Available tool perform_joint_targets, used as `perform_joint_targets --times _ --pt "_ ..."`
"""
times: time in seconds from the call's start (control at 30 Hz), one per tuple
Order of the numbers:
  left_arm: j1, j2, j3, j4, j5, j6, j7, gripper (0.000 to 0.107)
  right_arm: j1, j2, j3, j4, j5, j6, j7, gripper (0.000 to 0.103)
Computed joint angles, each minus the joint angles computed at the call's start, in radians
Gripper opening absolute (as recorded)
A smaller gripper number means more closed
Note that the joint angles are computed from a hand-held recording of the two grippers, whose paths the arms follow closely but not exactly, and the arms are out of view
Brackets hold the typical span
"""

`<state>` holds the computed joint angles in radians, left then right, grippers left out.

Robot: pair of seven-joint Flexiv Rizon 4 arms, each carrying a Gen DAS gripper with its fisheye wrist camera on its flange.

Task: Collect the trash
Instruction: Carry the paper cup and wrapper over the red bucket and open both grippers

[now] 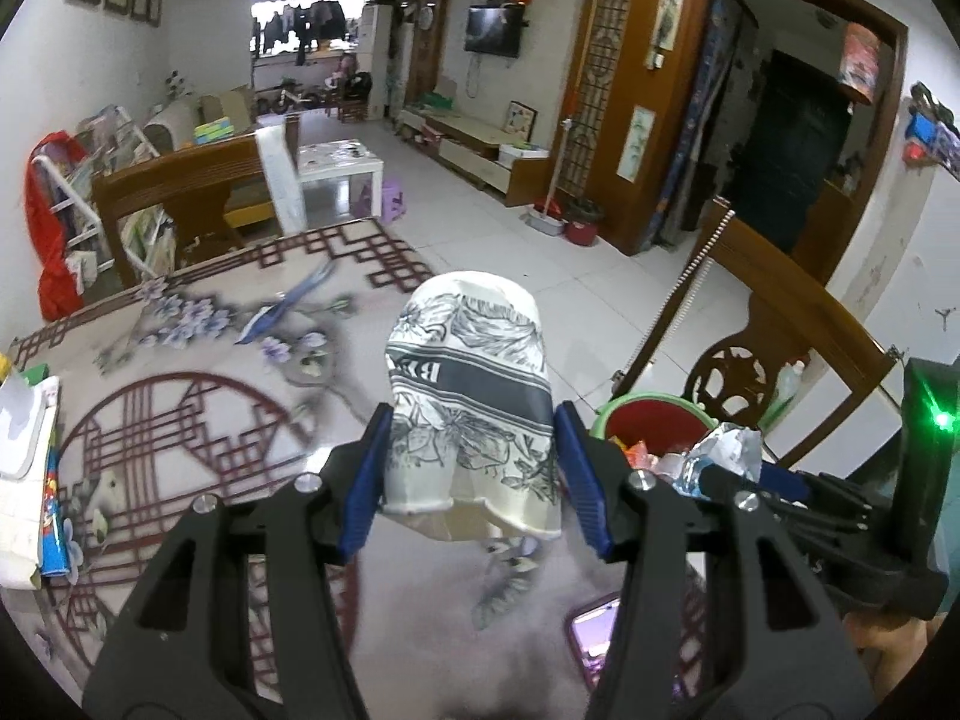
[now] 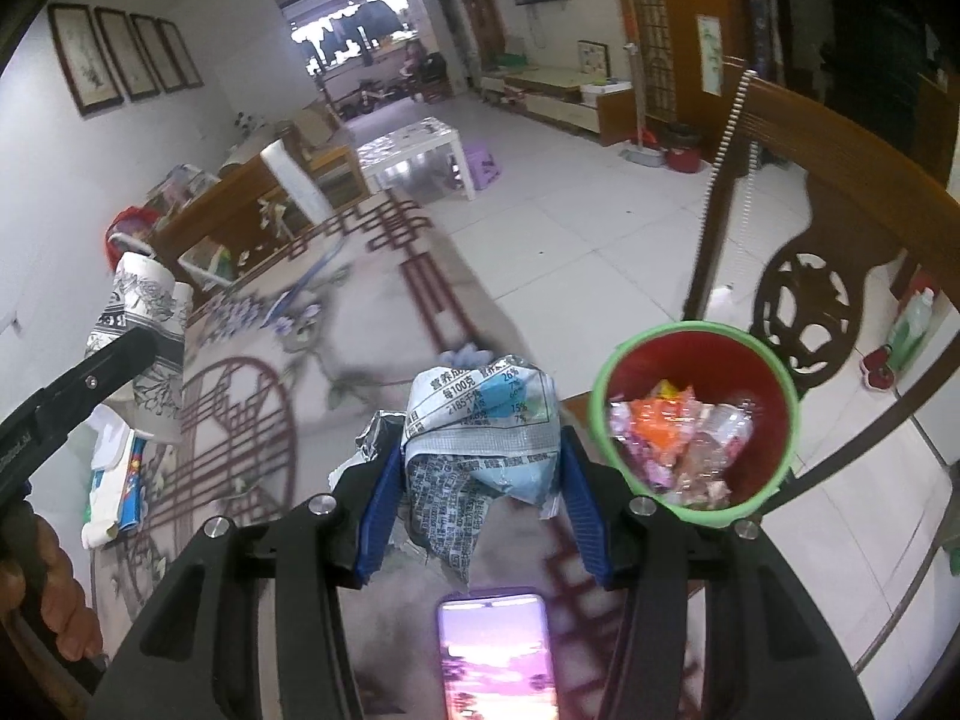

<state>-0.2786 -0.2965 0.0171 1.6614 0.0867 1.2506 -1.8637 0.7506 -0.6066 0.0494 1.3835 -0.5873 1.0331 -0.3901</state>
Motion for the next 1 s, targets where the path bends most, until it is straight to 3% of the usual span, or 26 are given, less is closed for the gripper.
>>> perform_joint_targets --times 0.5,1.0 --pt "-0.105 -0.170 -0.004 -0.249 0.035 -0.101 -0.060 0.052 -0.108 0.095 -0.004 0.149 -0.003 0.071 -0.015 0.048" --pt "-0.160 -0.400 -0.049 -0.547 -0.066 -0.224 0.027 0.053 -0.229 0.150 0.010 0.258 0.045 0.083 -0.041 0.049"
